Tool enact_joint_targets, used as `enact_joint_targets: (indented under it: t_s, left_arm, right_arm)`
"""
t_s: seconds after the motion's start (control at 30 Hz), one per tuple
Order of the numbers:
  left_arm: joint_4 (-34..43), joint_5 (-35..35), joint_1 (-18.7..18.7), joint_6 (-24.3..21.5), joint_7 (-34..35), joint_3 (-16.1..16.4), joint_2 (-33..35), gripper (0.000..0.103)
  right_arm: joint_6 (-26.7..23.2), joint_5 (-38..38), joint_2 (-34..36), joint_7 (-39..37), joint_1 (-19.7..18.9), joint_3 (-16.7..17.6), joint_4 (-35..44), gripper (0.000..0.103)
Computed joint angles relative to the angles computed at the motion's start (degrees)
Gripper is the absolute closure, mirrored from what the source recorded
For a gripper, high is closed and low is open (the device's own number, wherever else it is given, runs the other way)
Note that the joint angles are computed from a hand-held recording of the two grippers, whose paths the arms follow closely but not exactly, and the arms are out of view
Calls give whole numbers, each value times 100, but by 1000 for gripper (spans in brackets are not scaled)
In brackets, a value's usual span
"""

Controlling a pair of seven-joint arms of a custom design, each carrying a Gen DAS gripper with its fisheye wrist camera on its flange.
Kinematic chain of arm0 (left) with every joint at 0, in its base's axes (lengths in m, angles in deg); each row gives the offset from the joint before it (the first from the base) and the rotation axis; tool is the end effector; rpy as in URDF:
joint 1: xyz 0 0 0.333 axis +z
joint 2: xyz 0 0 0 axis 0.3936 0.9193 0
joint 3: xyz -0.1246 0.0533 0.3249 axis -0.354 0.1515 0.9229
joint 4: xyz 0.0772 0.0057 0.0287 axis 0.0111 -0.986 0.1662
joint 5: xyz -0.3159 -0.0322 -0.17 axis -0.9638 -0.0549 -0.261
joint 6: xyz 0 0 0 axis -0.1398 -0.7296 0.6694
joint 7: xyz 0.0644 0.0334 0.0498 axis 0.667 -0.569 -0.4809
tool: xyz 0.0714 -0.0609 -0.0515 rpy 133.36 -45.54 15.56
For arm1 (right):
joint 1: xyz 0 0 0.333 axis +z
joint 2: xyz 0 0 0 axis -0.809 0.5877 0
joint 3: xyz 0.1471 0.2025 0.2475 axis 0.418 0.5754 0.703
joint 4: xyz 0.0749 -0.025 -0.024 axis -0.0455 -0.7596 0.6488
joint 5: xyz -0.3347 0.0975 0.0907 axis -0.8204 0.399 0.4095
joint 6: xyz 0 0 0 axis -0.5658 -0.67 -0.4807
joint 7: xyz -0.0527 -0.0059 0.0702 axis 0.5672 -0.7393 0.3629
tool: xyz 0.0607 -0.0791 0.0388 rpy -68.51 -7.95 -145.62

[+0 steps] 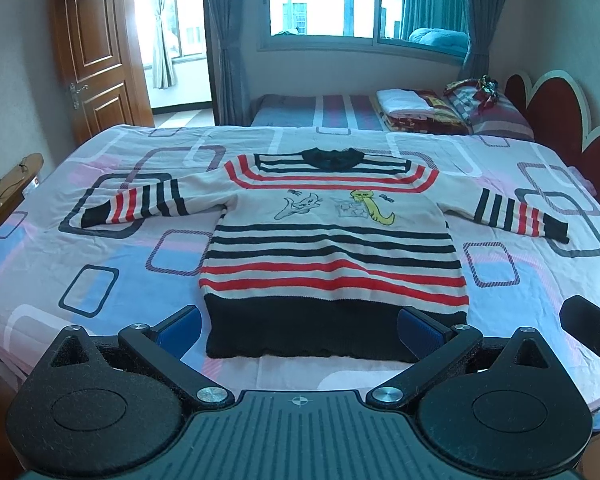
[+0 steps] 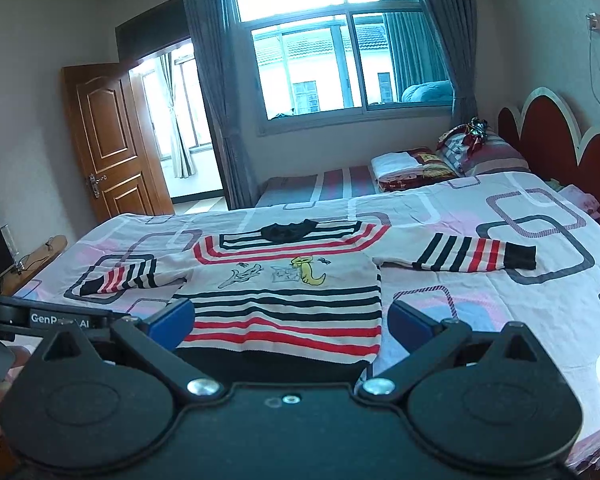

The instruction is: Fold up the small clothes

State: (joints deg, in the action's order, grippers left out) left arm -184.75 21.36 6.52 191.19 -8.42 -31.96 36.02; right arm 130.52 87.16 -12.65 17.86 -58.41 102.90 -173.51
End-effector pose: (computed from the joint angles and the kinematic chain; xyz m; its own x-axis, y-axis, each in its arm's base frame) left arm 0.5955 -0.2237 0.5262 0.5164 -0.8560 -0.0264 -0.5841 -0.3295 -0.7418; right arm 0.6657 0.2657 0.5116 0.5409 -0.8284 -0.1456 -0.4479 -0.1372 -0.8835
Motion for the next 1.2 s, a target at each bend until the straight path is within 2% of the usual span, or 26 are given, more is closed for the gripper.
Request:
enact_joint_targets:
  t_s: [0.7,0.93,1.2]
  left_arm:
    - [332,-176,-66,-72,226,74,252,0]
    - [439,-258,-101,-102,310,111,332,0]
    - [565,-344,-112,-135,408,154,431,0]
  right_arm:
    - [-16,2,40,30,45,-51,37,1]
    - [-211,74,171,39,258,-310,329,1]
    - [-266,274,180,-108,338,-394,386,1]
